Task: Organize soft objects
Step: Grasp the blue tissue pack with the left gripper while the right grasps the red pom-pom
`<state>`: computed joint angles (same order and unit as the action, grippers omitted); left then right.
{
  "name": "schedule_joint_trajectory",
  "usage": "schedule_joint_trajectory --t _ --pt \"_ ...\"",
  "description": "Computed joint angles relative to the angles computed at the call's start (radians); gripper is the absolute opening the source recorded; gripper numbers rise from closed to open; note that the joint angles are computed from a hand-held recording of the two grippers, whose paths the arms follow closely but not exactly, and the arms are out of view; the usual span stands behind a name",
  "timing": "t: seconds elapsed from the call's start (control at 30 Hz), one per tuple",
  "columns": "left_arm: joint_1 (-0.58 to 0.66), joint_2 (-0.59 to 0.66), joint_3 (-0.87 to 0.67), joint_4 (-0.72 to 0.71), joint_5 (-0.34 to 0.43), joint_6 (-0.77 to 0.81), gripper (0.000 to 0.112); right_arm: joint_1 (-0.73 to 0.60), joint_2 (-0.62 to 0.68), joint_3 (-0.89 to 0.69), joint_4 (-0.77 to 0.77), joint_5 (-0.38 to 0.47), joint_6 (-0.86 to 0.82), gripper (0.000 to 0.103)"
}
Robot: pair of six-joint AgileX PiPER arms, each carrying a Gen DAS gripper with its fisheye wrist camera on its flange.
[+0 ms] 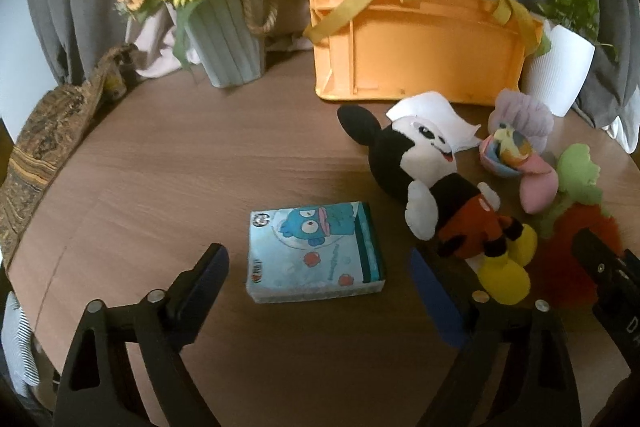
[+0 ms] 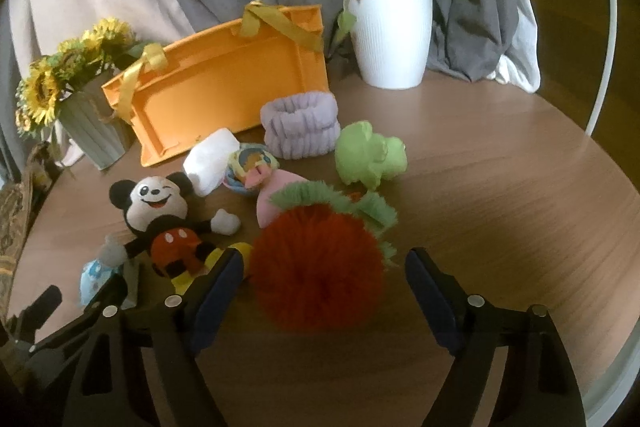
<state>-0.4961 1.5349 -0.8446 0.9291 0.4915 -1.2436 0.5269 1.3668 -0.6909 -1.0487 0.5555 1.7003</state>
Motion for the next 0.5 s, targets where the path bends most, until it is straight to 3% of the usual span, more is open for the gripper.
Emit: schedule_joint_trajectory --t 0.1,0.3,0.5 --pt "0.024 0.025 -0.016 -0.059 -0.02 0.052 0.089 -0.02 0.032 -0.011 0.002 -0.021 0.008 0.08" --pt "0.078 0.061 -0.037 -0.203 -0.059 0.195 0.072 -0.049 0.072 -0.026 0.045 -0.065 -0.02 0.063" --pt "0.097 0.057 -0.03 -0.232 -0.087 0.243 0.072 -0.053 0.094 -0.033 0.04 -0.068 -0.013 0.049"
